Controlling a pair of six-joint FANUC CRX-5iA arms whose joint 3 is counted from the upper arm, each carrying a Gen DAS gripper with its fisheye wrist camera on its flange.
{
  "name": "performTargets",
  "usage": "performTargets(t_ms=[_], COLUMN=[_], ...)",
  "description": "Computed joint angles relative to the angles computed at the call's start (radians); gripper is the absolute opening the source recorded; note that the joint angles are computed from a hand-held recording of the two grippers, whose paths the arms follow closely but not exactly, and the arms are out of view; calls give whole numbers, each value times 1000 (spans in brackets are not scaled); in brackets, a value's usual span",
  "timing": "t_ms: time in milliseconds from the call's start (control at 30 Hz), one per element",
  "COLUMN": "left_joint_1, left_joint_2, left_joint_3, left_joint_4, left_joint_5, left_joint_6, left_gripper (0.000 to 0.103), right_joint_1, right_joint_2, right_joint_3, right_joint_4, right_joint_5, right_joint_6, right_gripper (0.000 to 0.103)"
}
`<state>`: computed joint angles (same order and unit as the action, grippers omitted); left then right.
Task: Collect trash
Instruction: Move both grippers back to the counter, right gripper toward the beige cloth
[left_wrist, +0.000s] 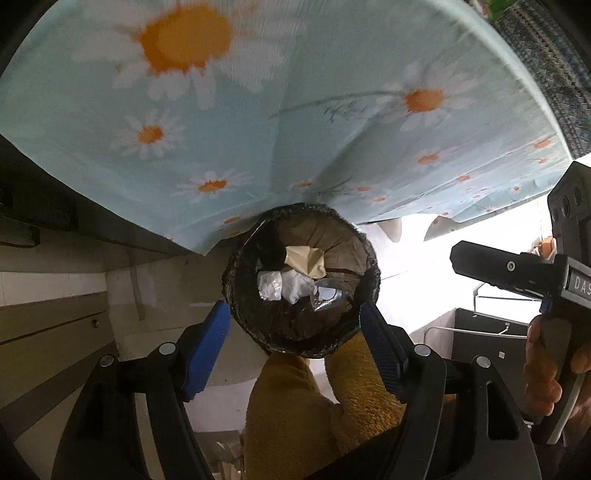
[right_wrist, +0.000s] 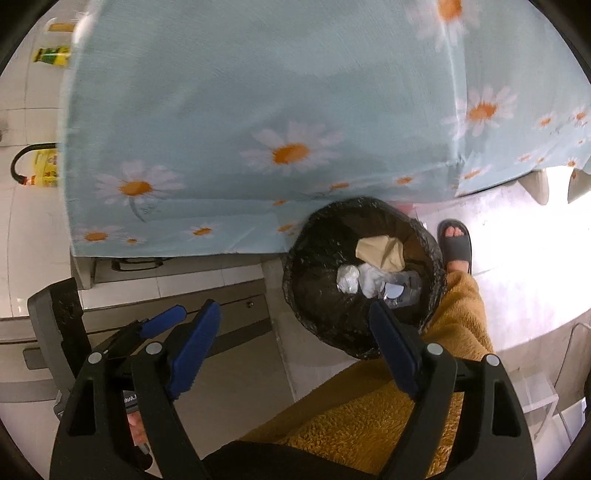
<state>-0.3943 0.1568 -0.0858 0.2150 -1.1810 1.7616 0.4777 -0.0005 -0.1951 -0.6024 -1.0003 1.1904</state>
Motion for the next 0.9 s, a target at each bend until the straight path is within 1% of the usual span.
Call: performTargets(t_ms=[67, 233, 367, 500, 600, 633, 800, 867, 900], left_joint_1=[0, 7, 5, 1, -9, -14, -25, -26, -29], left_joint_2=[-23, -82, -115, -141, -153, -153, -145, -144, -142], left_joint_3=[2, 2, 22, 61, 93, 106, 155, 170, 180], left_joint_4=[-3, 4, 5, -6, -37, -57, -110, -126, -138], left_joint_5=[2, 20, 33, 43, 54, 52, 52, 51, 54], left_joint_6=[-3, -7, -10, -2, 15, 25, 94, 120, 142], left_gripper=[70, 70, 70, 71, 71, 71, 71, 71, 71], right_joint_1=[8, 62, 131, 161, 170, 164, 101, 71, 73], right_joint_2=[-30, -116, -181, -200, -182, -170, -48, 12, 39], right_joint_3=[-4, -19, -28, 4, 42, 61, 237, 330, 362], right_joint_4=[18, 126, 270, 366, 429, 427, 383, 318, 333], right_joint_5=[10, 51, 94, 117, 133, 134, 87, 44, 47], right_joint_6=[-5, -43, -83, -68, -34, -8, 188, 319, 353], right_gripper=[82, 82, 82, 82, 82, 82, 83, 86, 86])
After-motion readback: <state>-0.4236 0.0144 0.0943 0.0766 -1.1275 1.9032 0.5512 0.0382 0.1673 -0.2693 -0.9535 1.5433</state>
